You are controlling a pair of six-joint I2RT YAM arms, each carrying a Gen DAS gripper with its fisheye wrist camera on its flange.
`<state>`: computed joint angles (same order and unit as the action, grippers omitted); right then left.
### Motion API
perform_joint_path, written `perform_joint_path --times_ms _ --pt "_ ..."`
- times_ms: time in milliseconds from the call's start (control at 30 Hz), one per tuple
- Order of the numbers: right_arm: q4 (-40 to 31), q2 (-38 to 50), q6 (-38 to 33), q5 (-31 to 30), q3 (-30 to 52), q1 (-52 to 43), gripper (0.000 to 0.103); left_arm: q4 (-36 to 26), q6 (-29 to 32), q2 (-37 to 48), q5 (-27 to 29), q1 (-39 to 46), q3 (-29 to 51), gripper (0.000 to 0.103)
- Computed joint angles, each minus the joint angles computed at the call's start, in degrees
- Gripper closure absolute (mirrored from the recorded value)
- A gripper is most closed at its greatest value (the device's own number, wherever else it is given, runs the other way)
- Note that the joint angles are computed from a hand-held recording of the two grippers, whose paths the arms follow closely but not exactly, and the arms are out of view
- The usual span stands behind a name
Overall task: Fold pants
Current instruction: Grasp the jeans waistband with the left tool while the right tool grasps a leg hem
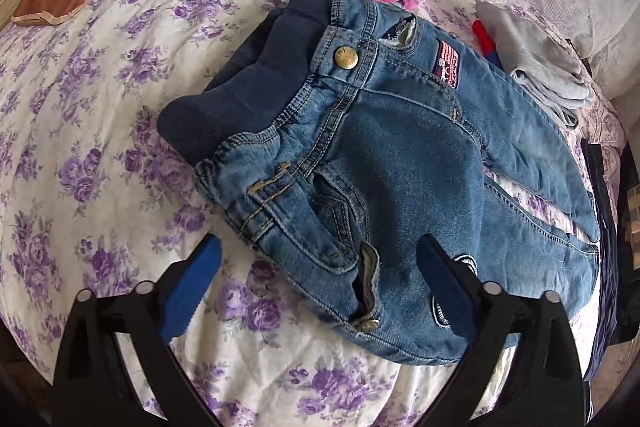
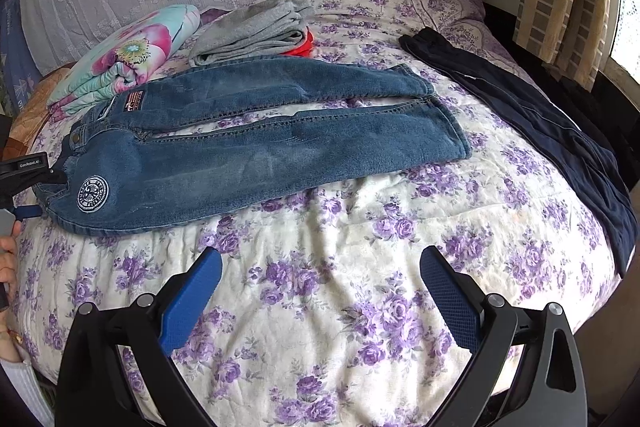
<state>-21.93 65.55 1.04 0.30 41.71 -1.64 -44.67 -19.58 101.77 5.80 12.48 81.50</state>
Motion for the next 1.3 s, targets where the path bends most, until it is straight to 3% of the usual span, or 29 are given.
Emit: perform_joint_path --times_ms 33,133,267,400,667,733,800,867,900,933,1000,1133,1300 --pt "-0.02 0.11 -0.32 -0.37 0.08 -0.61 0.003 -0.59 0.18 1.08 0.56 0.21 0.79 0.067" --pt "0.2 0.92 -2.44 -2.99 0.56 -3.6 0.003 1.04 -2.18 1.09 2.43 1.62 -0.11 0.081" --pt "-1.25 6.6 -7.23 -9.69 5.56 -11.75 0.003 5.67 -2.42 -5.43 2.19 2.17 -6.6 0.086" --pt "-7.84 22.32 -7.49 -18.45 19.85 -20.65 0.003 9.39 -3.87 -11.05 2.97 2.81 -13.65 0.087" --pt "-19.26 49.2 -1.34 -26.89 45.39 -22.4 0.003 8.98 -2.72 -8.99 0.89 2.11 -12.39 0.087" --pt "-19.38 53.1 1.35 -26.99 48.29 -21.29 0.003 8.69 -2.28 -8.59 0.36 1.83 -11.96 0.087" --pt "-15.33 53.27 3.78 -24.58 47.81 -19.62 0.003 8.37 -2.17 -7.55 0.13 1.72 -11.13 0.087" --pt "-11.98 53.62 5.66 -25.98 47.84 -19.01 0.004 7.88 -2.73 -6.53 0.32 1.74 -10.25 0.087" --pt "-8.52 53.17 7.2 -28.25 46.28 -19.26 0.027 7.69 -2.95 -6.27 0.51 1.84 -9.84 0.087" --pt "-6.66 53.66 7.99 -30.18 46.14 -19.87 0.081 7.65 -3.12 -6.22 0.51 1.79 -9.67 0.088" --pt "-7.4 54.39 9.12 -32.42 46.9 -20.38 0.087 7.93 -3.33 -6.86 0.58 1.85 -10.1 0.088" --pt "-3.26 44.35 7.29 -33.32 36.91 -22.07 0.091 10.15 -2.3 -11.93 0.53 2.63 -14.53 0.09" --pt "-6.99 36.84 1.2 -35.64 31.47 -26.33 0.093 8.52 -1.12 -18.57 2.43 4.4 -19.14 0.091"
